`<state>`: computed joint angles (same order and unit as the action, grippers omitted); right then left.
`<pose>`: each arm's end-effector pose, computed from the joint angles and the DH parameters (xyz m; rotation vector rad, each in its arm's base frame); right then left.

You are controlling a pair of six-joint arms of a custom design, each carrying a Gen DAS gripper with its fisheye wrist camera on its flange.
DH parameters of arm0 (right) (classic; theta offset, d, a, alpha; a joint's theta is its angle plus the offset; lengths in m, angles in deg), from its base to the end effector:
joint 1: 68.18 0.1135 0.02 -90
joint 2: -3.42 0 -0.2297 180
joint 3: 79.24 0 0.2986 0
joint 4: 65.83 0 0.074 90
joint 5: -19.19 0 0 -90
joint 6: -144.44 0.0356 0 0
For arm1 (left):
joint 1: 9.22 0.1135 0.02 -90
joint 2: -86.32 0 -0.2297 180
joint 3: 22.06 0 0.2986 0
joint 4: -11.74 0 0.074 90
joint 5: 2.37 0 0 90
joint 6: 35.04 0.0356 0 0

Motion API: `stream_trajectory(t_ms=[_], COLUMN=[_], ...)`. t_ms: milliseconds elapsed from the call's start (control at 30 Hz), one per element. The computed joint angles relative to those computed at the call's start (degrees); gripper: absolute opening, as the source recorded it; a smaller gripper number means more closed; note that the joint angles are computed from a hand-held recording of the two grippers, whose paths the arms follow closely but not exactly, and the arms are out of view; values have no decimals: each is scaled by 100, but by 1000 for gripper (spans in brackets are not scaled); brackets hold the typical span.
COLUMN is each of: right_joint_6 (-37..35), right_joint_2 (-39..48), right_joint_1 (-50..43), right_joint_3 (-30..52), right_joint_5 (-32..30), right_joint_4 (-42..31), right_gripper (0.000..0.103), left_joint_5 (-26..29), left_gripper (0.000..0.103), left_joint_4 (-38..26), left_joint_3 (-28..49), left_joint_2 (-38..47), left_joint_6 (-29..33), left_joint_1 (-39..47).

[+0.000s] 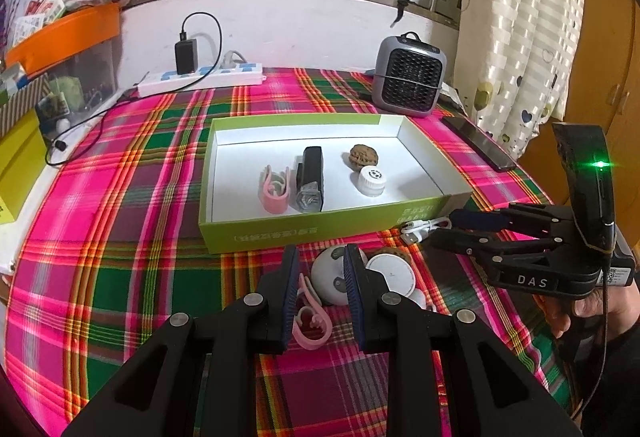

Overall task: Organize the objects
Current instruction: 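Open both tools and pull them back out of the box, then grasp the white USB cable with the right tool while the left tool grasps the pink plastic hook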

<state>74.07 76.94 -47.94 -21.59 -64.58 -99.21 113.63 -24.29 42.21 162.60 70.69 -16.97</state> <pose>0.2954 0.1048 0.1692 0.0362 2.4317 0.1835 0.3234 -0.0598 0.1957 0.6796 2.2512 -0.4770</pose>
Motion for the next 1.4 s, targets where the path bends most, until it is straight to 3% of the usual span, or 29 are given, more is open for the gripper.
stream_trajectory(t_ms=[267,400,567,700,733,767,800,1400], right_joint_6=[-291,-330,-492,-678,-722,-755,-776,-687], right_joint_2=[-123,-246,235,569,640,681,708,490], right_joint_1=[330,434,261,267,289,316,350,655], right_joint_3=[-49,-72,246,492,552,583,608,449], right_joint_5=[-392,-136,5,-1,27,90,147,319], right_joint_4=[-105,-107,-114,-122,-133,-137,-149,-317], right_gripper=[42,42,42,42,37,21,16,15], left_joint_5=[112,195,269,331,348,351,332,-221], left_gripper=[21,21,22,30,32,32,34,34], left_joint_4=[-33,-83,-134,-159,-170,-181,-185,-210], left_joint_3=[-73,-109,-158,-179,-180,-184,-200,-71], left_joint_2=[-80,-76,-84,-43,-28,-20,-28,399], left_joint_6=[46,87,138,172,188,210,230,116], left_joint_1=[126,223,274,291,293,289,279,92])
